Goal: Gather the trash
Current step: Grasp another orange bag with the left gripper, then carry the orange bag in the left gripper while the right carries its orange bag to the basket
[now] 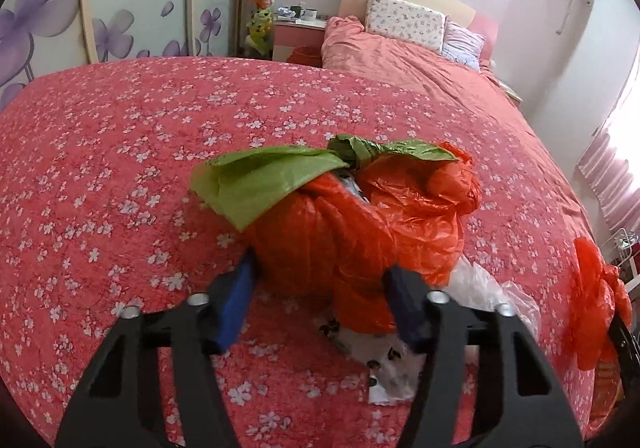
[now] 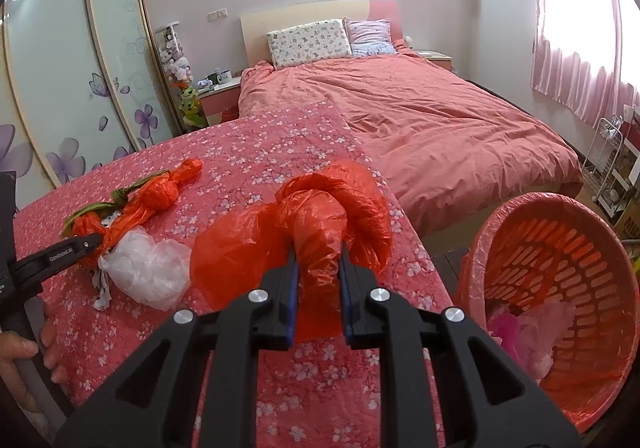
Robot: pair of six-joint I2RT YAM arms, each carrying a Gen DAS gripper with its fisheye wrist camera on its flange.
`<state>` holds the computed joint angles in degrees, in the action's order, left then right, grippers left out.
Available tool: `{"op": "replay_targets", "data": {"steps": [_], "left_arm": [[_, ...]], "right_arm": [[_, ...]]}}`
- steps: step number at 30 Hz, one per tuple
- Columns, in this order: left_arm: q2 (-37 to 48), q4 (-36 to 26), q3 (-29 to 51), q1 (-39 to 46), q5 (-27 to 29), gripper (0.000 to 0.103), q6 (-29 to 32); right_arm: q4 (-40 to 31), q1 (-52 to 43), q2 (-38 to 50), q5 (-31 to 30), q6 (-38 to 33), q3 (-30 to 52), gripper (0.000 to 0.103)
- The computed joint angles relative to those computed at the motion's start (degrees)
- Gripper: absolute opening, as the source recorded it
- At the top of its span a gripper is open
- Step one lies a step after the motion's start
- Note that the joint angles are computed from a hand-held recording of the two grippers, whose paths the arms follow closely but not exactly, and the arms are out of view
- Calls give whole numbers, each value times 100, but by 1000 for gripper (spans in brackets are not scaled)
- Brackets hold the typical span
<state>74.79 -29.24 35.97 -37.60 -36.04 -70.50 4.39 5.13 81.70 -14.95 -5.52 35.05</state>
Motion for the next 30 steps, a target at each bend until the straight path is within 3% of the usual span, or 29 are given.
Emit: {"op": "replay_targets", "data": {"steps": [3,6,14,23,30], "left_arm": [[-350,-70,-204,-156,-79,48,-29],[-697,-524,-267,-515,-325,48,-312],[-1066,-2134,98,-1845,-947,48,-1672],[-584,-3022,901,-2814,-1318,48,-2409],[134,-3194,1686,-3199,-1523,48,-2361]], "right_arm": [[-12,-30,-67,-12,-2,-53,18],[-85,-69,-238,-50,-24,-134,18],[-533,-127,-1045,-149,-124,-375,18],[-1383,-559,-2258,-509,-347,-540,18],[-2017,-1414,-2956,-1084,-803,-552,18]]}}
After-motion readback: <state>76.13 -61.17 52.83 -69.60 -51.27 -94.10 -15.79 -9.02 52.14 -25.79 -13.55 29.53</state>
